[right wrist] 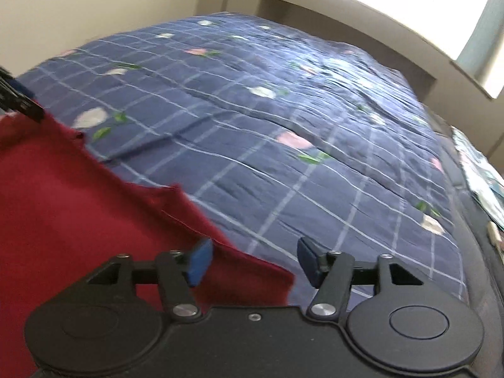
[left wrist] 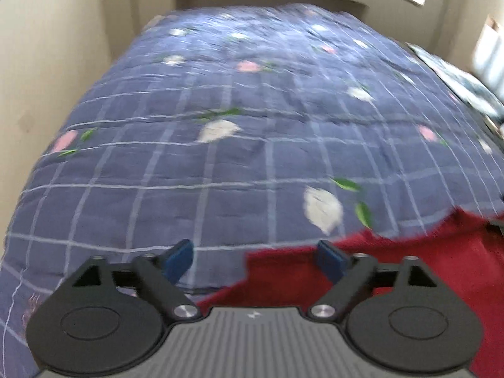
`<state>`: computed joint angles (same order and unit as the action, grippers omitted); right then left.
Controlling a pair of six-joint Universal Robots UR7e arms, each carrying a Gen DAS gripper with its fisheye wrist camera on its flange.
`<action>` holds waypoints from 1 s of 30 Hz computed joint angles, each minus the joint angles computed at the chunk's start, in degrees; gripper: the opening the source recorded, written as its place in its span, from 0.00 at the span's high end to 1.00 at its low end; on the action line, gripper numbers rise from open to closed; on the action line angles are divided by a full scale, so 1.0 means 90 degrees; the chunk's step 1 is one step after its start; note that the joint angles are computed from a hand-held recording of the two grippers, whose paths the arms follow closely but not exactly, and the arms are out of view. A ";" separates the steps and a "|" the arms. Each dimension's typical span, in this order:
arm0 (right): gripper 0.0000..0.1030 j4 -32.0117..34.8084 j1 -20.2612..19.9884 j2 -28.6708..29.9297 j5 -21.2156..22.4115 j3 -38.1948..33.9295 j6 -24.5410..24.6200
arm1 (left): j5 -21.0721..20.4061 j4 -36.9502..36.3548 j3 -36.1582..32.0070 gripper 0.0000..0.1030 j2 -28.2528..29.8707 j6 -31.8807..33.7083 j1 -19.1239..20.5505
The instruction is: Fold small clothes
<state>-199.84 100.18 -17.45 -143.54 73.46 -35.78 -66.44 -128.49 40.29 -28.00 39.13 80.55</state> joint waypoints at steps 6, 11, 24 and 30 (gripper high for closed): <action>0.04 -0.1925 -0.0060 0.0742 -0.0210 -0.0612 -0.1577 | 0.0042 -0.1788 0.1017 0.04 -0.0249 0.0376 0.0092; 0.01 -0.2972 -0.0046 0.1125 -0.0188 -0.1032 -0.2365 | 0.0315 -0.3398 0.1824 0.02 -0.0264 0.1259 0.0080; 0.01 -0.3850 0.0474 0.1463 -0.0015 -0.1107 -0.2786 | -0.0218 -0.4983 0.4060 0.01 -0.1618 0.1323 -0.0069; 0.01 -0.3104 0.0707 0.1881 0.0128 -0.1540 -0.2381 | -0.0149 -0.4509 0.5098 0.01 -0.2475 0.0778 0.0009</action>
